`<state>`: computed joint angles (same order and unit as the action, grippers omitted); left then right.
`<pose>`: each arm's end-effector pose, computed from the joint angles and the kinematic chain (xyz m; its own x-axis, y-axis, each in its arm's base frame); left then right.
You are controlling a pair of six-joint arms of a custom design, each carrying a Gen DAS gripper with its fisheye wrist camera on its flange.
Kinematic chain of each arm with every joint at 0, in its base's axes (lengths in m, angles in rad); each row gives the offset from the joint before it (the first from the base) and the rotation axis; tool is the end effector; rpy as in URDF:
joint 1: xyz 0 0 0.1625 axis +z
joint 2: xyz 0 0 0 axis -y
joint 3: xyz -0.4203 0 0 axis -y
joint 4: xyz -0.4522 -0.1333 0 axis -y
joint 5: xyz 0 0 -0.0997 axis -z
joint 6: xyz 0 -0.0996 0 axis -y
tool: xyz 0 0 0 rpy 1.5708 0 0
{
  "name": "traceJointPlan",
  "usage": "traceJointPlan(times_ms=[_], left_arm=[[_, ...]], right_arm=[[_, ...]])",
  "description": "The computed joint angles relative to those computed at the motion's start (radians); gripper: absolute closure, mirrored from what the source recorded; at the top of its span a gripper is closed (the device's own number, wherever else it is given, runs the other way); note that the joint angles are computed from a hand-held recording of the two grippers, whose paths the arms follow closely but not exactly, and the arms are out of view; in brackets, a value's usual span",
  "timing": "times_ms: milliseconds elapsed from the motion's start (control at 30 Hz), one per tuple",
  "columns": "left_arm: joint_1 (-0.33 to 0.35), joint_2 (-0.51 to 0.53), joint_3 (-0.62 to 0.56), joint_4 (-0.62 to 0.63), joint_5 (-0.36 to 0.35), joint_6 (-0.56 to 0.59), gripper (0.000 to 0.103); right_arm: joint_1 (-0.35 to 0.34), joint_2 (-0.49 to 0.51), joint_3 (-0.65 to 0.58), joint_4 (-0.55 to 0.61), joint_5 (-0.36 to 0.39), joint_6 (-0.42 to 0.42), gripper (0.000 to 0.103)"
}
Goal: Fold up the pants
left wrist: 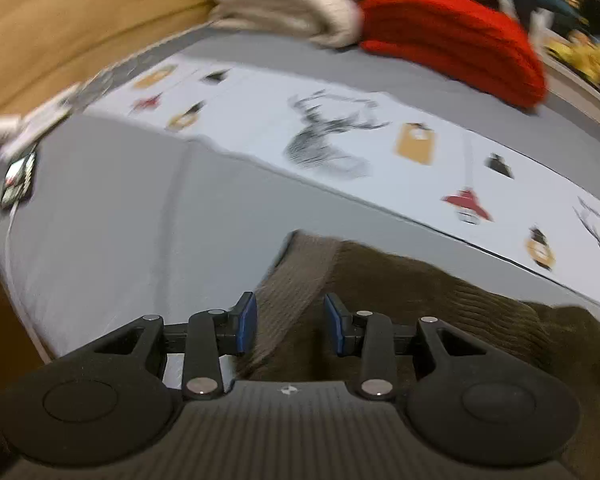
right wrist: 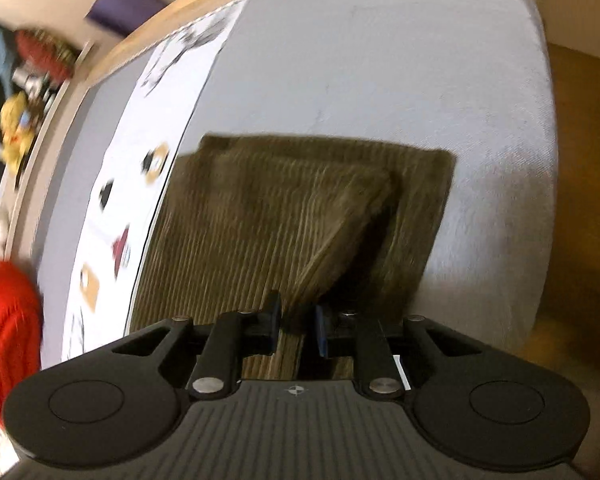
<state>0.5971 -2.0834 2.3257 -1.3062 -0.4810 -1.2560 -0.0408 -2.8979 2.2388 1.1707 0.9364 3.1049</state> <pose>-0.1216 -0.3506 0.3316 -0.6578 -0.2740 -0.7016 0.3149 0.7461 -0.5867 0.0214 -0.1934 0.4146 -0.5011 0.8260 -0.2580 0.4711 0.0103 -0.8820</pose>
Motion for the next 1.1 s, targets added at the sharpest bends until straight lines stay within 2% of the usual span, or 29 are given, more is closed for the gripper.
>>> traceJointPlan(times_ms=[33, 100, 200, 300, 333, 367, 433, 467, 500, 533, 567, 633, 700, 767, 800, 900, 1000, 1100], left_arm=[[-0.009, 0.001, 0.011, -0.037, 0.002, 0.045, 0.062], [-0.018, 0.001, 0.046, -0.187, -0.019, 0.208, 0.056], [-0.016, 0.015, 0.08, -0.378, -0.112, 0.419, 0.052], [-0.013, 0.042, 0.095, -0.436, -0.177, 0.497, 0.052], [-0.016, 0.047, 0.098, -0.434, -0.182, 0.503, 0.052], [-0.02, 0.053, 0.1, -0.433, -0.183, 0.506, 0.052], [-0.017, 0.062, 0.097, -0.433, -0.191, 0.505, 0.052], [-0.01, 0.062, 0.097, -0.439, -0.196, 0.506, 0.052], [-0.004, 0.059, 0.096, -0.44, -0.204, 0.503, 0.052], [-0.001, 0.059, 0.095, -0.437, -0.21, 0.499, 0.052], [0.011, 0.071, 0.093, -0.449, -0.215, 0.508, 0.052], [0.026, 0.087, 0.085, -0.437, -0.223, 0.516, 0.052], [0.032, 0.093, 0.077, -0.401, -0.222, 0.506, 0.052], [0.036, 0.087, 0.078, -0.397, -0.222, 0.495, 0.052], [0.038, 0.081, 0.078, -0.398, -0.22, 0.489, 0.052], [0.05, 0.075, 0.075, -0.377, -0.216, 0.464, 0.052], [0.143, 0.121, 0.027, -0.234, -0.294, 0.366, 0.048], [0.14, 0.11, 0.016, -0.22, -0.305, 0.366, 0.048]], right_arm=[[-0.008, 0.002, 0.0, -0.016, -0.004, 0.019, 0.083], [-0.034, -0.003, -0.007, -0.03, -0.016, 0.042, 0.083], [-0.075, -0.013, -0.014, -0.043, -0.019, 0.079, 0.083], [-0.104, -0.023, -0.011, -0.036, -0.024, 0.068, 0.083], [-0.14, -0.035, -0.013, -0.009, -0.051, 0.023, 0.083], [-0.155, -0.044, -0.017, 0.003, -0.058, -0.016, 0.089], [-0.156, -0.086, -0.027, -0.001, -0.072, -0.066, 0.093], [-0.129, -0.106, -0.033, -0.028, -0.068, -0.052, 0.094], [-0.072, -0.137, -0.039, -0.086, -0.045, -0.003, 0.095], [-0.023, -0.174, -0.043, -0.14, -0.004, 0.048, 0.096], [-0.004, -0.209, -0.046, -0.169, 0.04, 0.079, 0.096], [-0.056, -0.204, -0.055, -0.115, 0.133, 0.094, 0.095], [-0.094, -0.111, -0.048, -0.032, 0.178, 0.102, 0.094], [-0.044, -0.049, -0.039, -0.049, 0.212, 0.168, 0.09], [-0.044, -0.063, -0.044, -0.06, 0.21, 0.168, 0.088], [-0.109, -0.148, -0.061, -0.046, 0.163, 0.072, 0.086], [-0.135, -0.214, -0.07, -0.052, 0.166, 0.074, 0.083], [-0.144, -0.261, -0.078, -0.068, 0.17, 0.092, 0.08]])
